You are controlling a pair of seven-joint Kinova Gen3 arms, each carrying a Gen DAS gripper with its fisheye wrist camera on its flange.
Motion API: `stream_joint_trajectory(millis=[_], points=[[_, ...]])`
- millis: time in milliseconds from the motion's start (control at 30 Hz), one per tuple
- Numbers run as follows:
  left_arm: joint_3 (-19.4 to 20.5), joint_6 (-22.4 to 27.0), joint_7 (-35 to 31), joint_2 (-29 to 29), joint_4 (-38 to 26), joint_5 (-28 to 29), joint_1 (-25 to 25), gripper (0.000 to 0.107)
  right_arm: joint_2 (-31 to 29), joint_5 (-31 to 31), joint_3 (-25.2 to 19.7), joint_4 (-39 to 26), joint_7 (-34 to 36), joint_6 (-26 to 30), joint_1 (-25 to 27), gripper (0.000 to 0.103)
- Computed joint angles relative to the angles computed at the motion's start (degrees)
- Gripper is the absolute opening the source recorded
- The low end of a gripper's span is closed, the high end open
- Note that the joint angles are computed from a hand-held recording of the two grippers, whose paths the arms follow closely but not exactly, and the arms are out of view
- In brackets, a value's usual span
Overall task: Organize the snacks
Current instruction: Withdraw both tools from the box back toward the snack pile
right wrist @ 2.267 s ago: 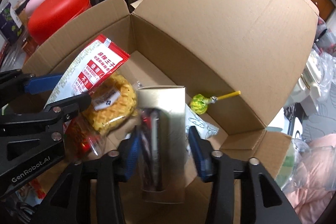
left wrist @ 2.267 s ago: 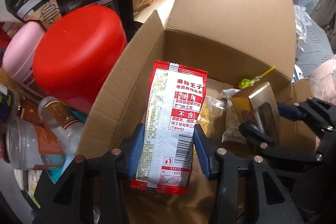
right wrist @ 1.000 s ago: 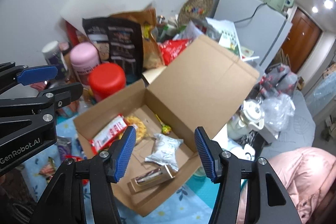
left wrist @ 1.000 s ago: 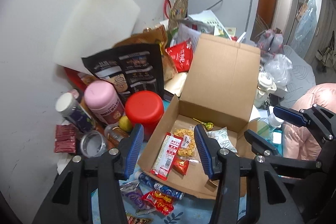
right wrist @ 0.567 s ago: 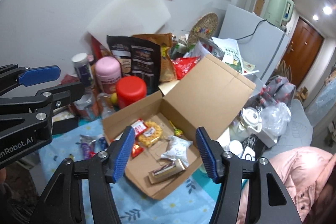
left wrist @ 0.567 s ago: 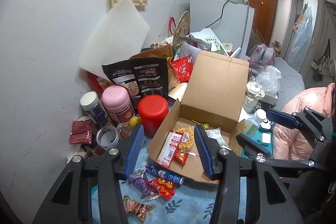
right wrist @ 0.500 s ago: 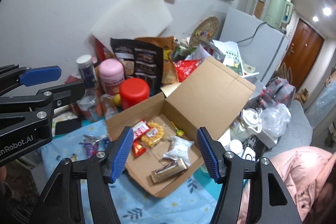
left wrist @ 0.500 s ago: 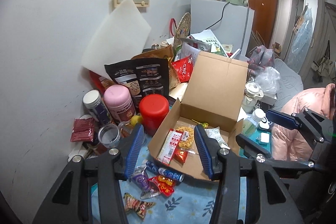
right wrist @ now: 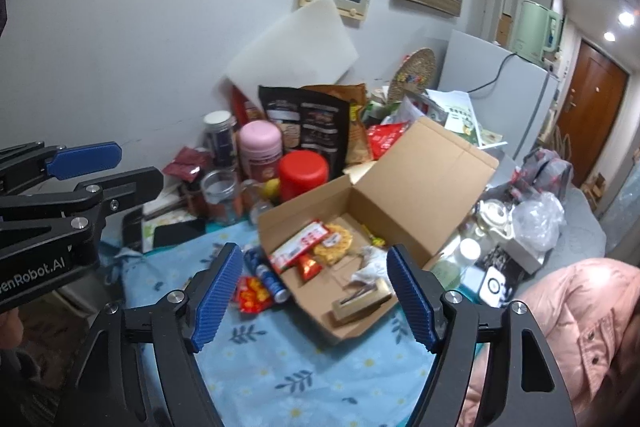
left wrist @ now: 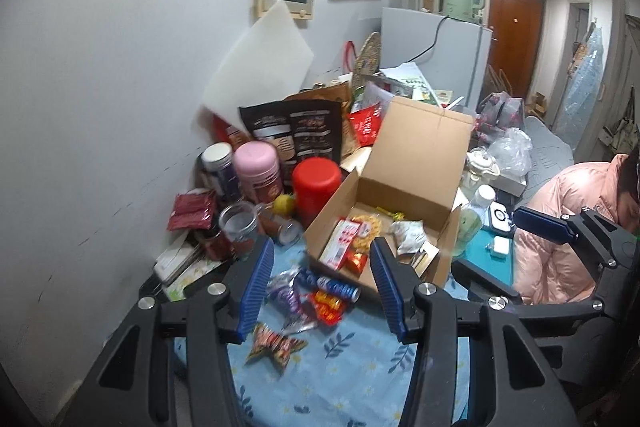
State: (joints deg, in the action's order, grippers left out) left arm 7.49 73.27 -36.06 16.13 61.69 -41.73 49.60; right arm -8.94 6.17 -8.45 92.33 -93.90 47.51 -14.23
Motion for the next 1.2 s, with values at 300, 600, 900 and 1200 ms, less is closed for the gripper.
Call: stream_joint_trajectory(millis=[300, 600, 900, 1200], points=[[2.83, 1.75, 8.02, -5.0, 8.39, -1.96, 0.95, 0.05, -2.62, -4.7, -0.56, 4.05, 2.96, 1.1, -2.37, 0.078], [6.08, -3.27, 11.99, -9.24, 17.73, 2.71, -4.62, 0.05, -1.9, -9.19, -0.03, 7.85, 4.46, 0.96, -3.48, 0.078], [5.84, -13.45, 9.0, -10.25, 26.23, 11.25, -12.66, 0.05, 3.61, -12.0, 0.42, 10.06, 4.77, -0.86, -3.95, 0.078], [3.74, -22.83, -0.19, -7.65, 32.0, 20.75, -19.36, 0.05, 11.34, -12.43, 0.1, 10.32, 4.33, -3.89, -4.98, 0.078]])
